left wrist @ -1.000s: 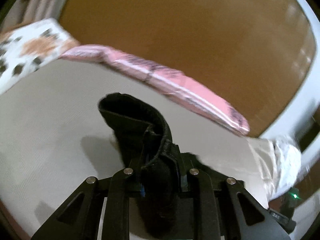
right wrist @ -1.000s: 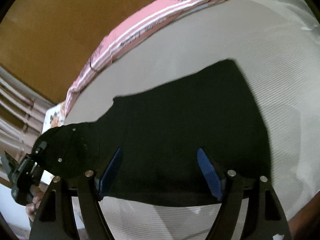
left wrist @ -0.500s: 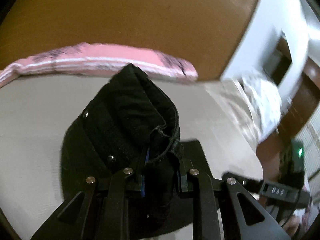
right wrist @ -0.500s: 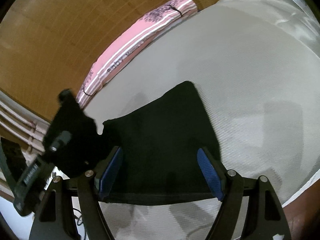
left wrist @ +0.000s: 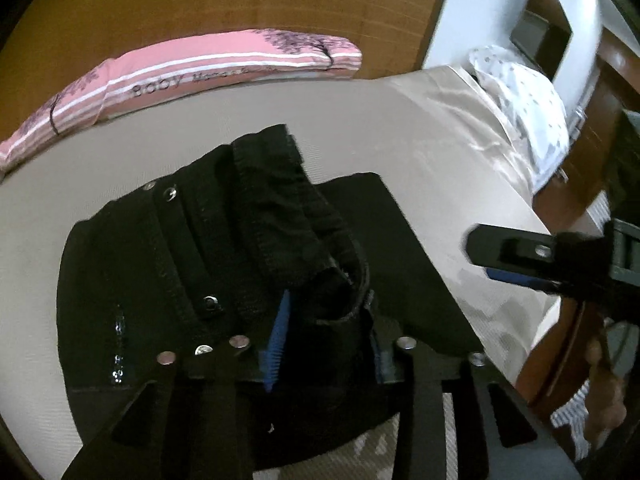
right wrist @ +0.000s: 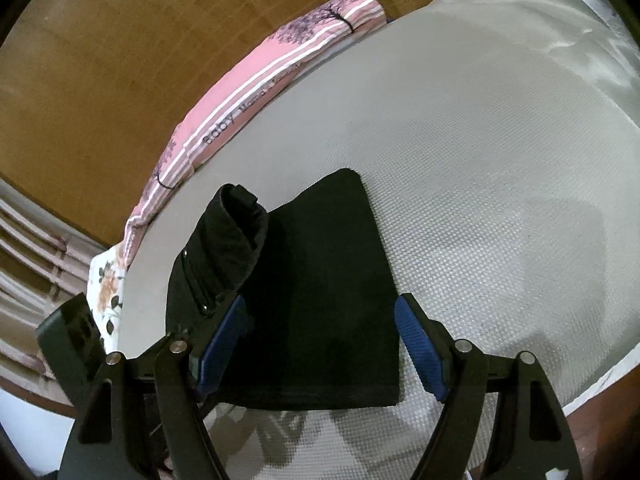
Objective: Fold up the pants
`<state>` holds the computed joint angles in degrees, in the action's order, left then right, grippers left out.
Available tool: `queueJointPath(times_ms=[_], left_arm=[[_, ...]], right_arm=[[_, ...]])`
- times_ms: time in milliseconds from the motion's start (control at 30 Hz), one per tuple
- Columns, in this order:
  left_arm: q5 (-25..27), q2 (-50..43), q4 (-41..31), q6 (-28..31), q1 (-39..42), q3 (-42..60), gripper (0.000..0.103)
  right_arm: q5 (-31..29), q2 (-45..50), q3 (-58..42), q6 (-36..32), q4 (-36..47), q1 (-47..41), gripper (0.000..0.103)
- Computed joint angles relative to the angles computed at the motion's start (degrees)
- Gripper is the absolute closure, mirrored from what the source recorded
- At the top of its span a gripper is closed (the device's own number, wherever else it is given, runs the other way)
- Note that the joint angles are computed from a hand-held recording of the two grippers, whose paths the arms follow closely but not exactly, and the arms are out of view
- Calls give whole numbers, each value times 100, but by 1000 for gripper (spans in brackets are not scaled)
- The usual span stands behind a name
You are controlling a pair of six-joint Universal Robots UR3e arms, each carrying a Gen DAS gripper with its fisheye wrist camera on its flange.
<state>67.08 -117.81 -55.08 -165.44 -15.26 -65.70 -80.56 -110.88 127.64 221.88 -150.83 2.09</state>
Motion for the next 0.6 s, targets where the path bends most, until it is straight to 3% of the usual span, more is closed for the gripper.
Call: queueJointPath(times_ms=[167,233,400,533,600], left_arm=[[-892,488,-542,475,413,-330,58],[-1011,810,-303,626,602,-681,54],[-717,1153,315,509,1090,-1201,48],[-329,959,363,257,1454,-1229,48],[-307,851,307,160,1584,-1206,48]], right_arm=[[1108,43,198,-528,-99,-621,27],[1568,190,226,-771,-144,-851,27],[2278,843,112,-1228,-475,-1121,27],[2843,1495,-122,-1649,-680,-1256,27],[2840,1785,-348,-1819,-566,-1233,27]])
